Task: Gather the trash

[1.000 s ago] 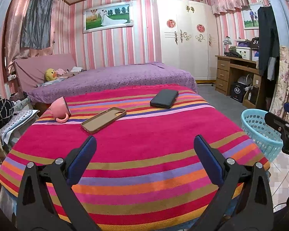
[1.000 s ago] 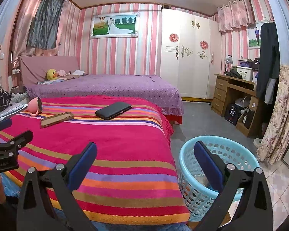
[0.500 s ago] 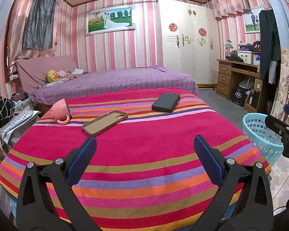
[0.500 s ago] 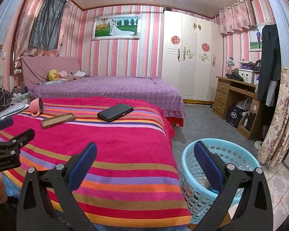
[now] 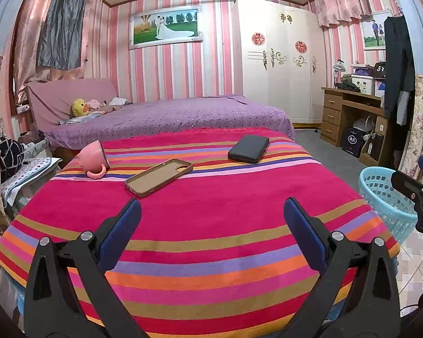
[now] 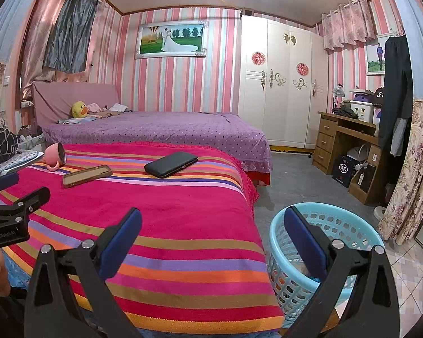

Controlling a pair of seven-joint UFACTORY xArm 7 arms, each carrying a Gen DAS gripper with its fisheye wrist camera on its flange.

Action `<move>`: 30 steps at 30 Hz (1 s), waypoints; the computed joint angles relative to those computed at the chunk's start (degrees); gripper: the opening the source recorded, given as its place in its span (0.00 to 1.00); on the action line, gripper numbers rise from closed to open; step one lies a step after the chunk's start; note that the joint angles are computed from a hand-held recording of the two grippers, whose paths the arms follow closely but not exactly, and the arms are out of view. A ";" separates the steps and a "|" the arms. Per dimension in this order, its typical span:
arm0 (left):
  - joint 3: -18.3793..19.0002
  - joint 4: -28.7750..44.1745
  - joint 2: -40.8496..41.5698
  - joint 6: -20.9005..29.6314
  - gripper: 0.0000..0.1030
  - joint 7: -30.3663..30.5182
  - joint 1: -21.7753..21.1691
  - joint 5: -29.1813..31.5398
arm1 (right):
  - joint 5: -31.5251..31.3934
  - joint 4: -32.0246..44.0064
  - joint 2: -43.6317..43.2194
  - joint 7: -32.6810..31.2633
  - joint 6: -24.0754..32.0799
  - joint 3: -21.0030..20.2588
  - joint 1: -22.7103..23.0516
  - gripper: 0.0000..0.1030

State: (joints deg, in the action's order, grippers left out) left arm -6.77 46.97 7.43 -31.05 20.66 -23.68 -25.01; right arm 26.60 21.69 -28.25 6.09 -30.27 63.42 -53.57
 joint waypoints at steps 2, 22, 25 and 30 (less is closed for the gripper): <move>0.01 -0.04 0.02 -0.03 0.95 -0.18 0.10 0.21 | 0.17 0.05 0.25 -0.25 -0.10 0.01 0.05 0.96; 0.05 -0.07 0.04 -0.12 0.95 -0.38 0.16 0.25 | 3.05 0.47 1.40 -3.30 -0.47 -0.06 1.12 0.96; 0.04 -0.12 -0.01 -0.07 0.95 -0.48 0.20 0.34 | 3.80 0.57 1.79 -4.13 -0.61 -0.17 1.49 0.96; 0.03 -0.17 -0.08 0.01 0.95 -0.59 0.28 0.46 | 5.54 0.84 2.54 -5.96 -0.90 -0.22 2.11 0.96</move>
